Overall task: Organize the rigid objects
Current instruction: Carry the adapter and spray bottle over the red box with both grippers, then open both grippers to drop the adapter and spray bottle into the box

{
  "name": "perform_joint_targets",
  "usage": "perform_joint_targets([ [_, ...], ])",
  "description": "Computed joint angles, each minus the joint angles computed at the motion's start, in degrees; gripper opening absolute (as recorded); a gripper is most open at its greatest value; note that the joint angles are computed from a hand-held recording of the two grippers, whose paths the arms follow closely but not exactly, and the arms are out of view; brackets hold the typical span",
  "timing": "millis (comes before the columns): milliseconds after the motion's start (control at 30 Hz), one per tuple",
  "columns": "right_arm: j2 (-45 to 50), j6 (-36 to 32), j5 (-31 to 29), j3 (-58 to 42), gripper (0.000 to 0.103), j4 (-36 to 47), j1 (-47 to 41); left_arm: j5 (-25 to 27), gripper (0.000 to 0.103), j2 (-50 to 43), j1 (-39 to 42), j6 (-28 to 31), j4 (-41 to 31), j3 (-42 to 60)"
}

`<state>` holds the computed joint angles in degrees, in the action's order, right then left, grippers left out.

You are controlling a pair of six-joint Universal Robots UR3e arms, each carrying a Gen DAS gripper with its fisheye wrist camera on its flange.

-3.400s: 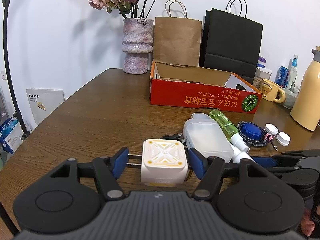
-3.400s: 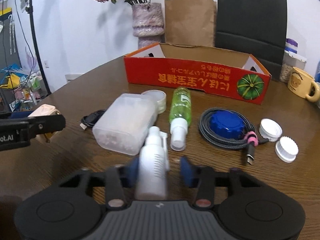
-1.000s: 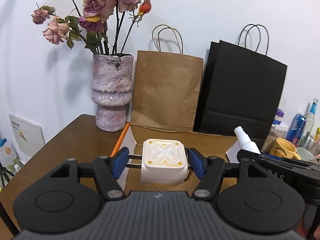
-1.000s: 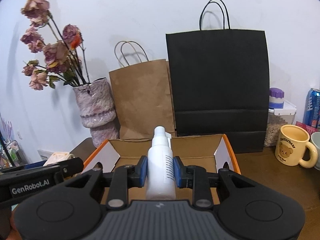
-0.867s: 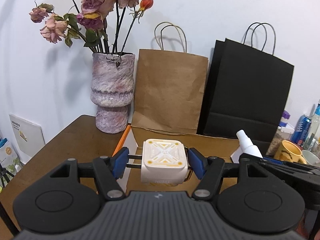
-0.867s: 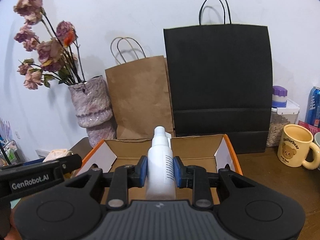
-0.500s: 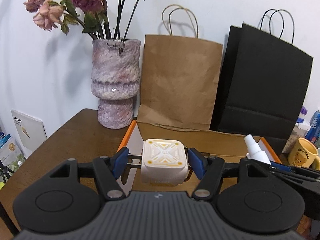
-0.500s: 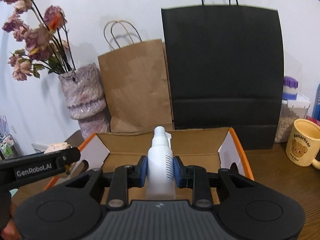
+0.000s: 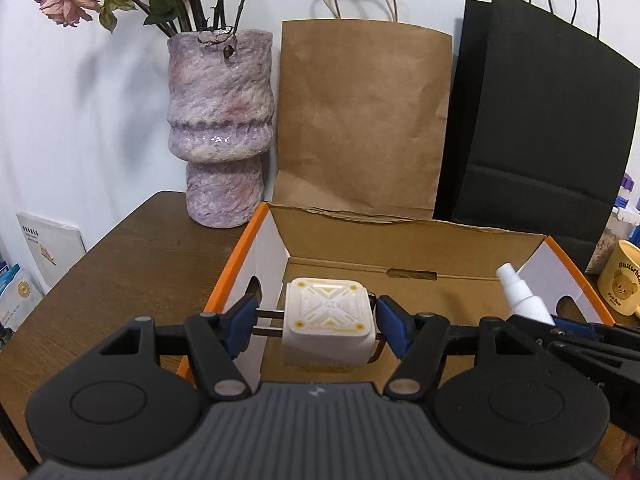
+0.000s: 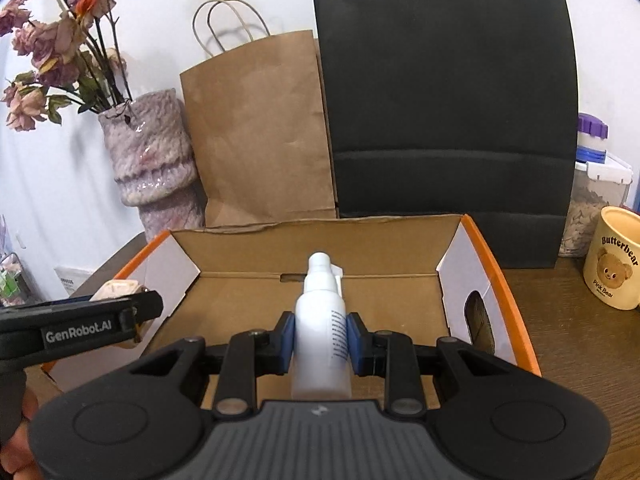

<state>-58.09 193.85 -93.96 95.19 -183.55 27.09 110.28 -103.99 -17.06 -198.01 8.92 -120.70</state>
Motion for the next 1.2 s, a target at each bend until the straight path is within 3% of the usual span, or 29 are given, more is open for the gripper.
perform_joint_targets([
  [100, -0.6, -0.3, 0.7, 0.5, 0.031, 0.9, -0.4, 0.2, 0.069, 0.1, 0.0, 0.3, 0.4, 0.0],
  [167, -0.8, -0.6, -1.3, 0.3, 0.055, 1.5, 0.2, 1.0, 0.088, 0.3, -0.3, 0.6, 1.6, -0.5],
  [200, -0.8, -0.5, -2.7, 0.3, 0.074, 1.2, 0.6, 1.3, 0.091, 0.5, -0.4, 0.8, 1.9, -0.5],
  [233, -0.9, -0.4, -3.9, 0.4, 0.083, 0.9, 0.8, 1.7, 0.097, 0.7, -0.5, 0.9, 2.3, -0.7],
  [267, -1.2, -0.3, -4.1, 0.7, 0.084, 0.8, 0.7, 2.1, 0.103, 0.9, -0.6, 1.0, 2.4, -0.7],
  [400, -2.0, 1.4, -5.4, 1.2, 0.103, 1.0, 0.2, 2.4, 0.103, 1.9, -0.4, 1.1, 0.9, -0.5],
  [767, -2.6, 1.3, -6.6, 0.6, 0.103, 2.8, 0.8, 3.3, 0.103, 2.7, -0.6, 1.2, -0.6, -0.4],
  [1200, -8.9, -0.4, -8.5, 6.5, 0.103, -0.8, 3.5, 7.2, 0.103, 9.2, -2.9, 0.5, 0.5, -5.5],
])
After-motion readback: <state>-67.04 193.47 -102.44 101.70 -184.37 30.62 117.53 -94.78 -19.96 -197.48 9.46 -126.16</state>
